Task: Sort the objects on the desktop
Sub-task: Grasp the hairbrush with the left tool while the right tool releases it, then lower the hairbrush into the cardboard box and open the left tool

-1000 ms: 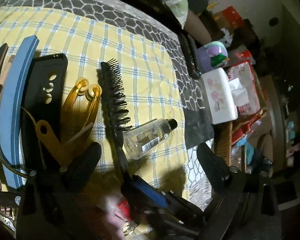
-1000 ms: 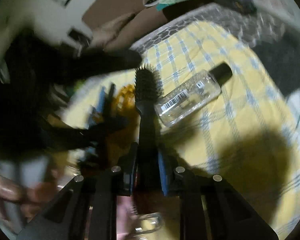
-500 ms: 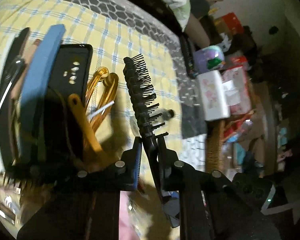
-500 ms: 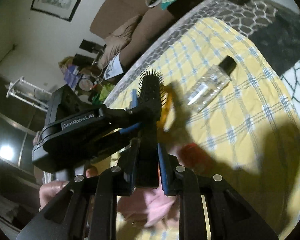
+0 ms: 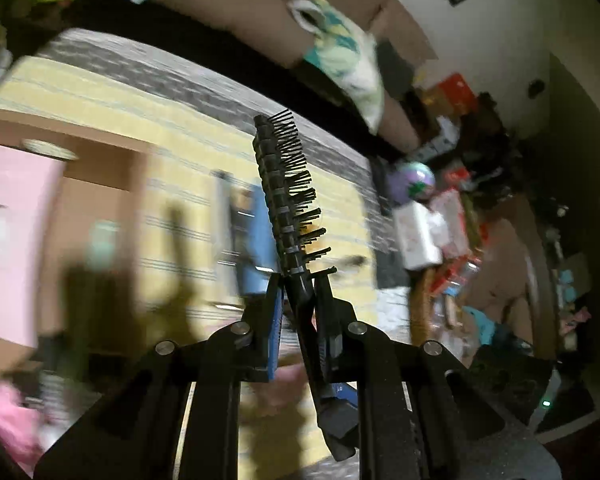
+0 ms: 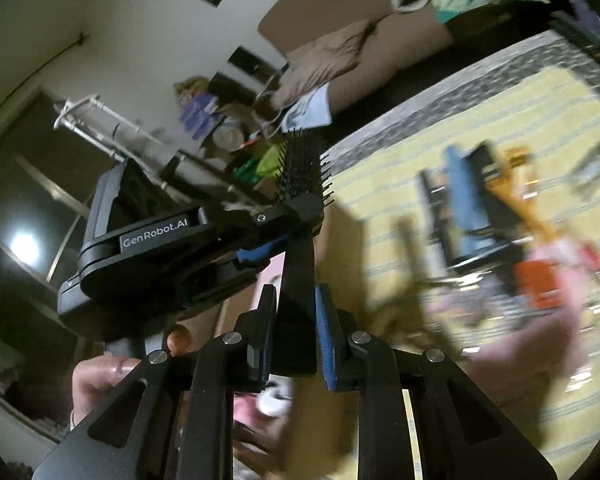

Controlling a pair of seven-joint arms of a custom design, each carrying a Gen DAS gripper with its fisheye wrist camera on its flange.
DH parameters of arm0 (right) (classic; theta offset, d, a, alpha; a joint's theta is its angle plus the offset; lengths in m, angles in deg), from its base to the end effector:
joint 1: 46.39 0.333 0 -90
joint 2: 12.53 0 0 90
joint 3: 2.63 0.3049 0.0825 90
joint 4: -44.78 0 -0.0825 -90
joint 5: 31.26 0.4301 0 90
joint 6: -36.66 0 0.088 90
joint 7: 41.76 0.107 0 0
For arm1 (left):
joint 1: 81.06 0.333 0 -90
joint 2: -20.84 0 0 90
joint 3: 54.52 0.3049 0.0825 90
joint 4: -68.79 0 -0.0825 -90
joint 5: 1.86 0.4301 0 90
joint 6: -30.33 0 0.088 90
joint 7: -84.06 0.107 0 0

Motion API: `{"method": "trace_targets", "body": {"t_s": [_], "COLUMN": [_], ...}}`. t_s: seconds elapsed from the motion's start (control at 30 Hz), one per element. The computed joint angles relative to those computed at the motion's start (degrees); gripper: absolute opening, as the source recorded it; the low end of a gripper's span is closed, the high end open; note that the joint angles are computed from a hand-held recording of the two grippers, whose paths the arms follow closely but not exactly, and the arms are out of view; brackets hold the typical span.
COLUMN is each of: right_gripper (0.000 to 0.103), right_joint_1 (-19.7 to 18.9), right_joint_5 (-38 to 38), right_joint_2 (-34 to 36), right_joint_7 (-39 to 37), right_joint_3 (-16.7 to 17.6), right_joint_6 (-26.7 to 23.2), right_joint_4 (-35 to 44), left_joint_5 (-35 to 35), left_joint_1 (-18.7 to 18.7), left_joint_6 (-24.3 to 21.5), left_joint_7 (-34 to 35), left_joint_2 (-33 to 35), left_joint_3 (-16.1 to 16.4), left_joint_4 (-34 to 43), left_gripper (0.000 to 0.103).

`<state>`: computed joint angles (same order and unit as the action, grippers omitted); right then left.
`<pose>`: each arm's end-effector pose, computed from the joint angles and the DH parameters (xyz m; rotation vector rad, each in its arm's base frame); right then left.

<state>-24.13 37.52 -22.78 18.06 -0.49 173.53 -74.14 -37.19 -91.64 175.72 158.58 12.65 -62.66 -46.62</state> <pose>0.5341 0.2526 0.5407 -1.6328 1.3013 0.4056 0.5772 -0.1925 0.5655 2.2656 -1.6166 1.1690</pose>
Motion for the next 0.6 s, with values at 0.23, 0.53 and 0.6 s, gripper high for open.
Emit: {"method": "trace_targets", "body": {"t_s": [0.23,0.53,0.6], "right_gripper": [0.020,0.023,0.023], "right_joint_1": [4.4,5.1,4.7], "right_joint_5": [-6.3,-20.1,-22.4], "right_joint_2": [8.4,18.7,19.0], "right_joint_7": [10.0,24.6,24.1], "right_joint_3": [6.1,9.3,9.7], "right_joint_6": [7.4,11.0,10.0], "right_joint_4": [6.1,13.8,14.3], "left_joint_5": [1.8,7.9,7.8], "left_joint_1": [3.6,7.2,7.7], "left_joint_6": [-3.0,-7.4,-5.4], "left_joint_7": [1.8,3.6,2.7], "left_joint_2": [-2.9,2.9,0.9], "left_joint_3": [3.5,2.9,2.9], "left_joint_4": [-6.0,-2.3,-4.5], "left_gripper": [0.014,0.057,0.068]}}
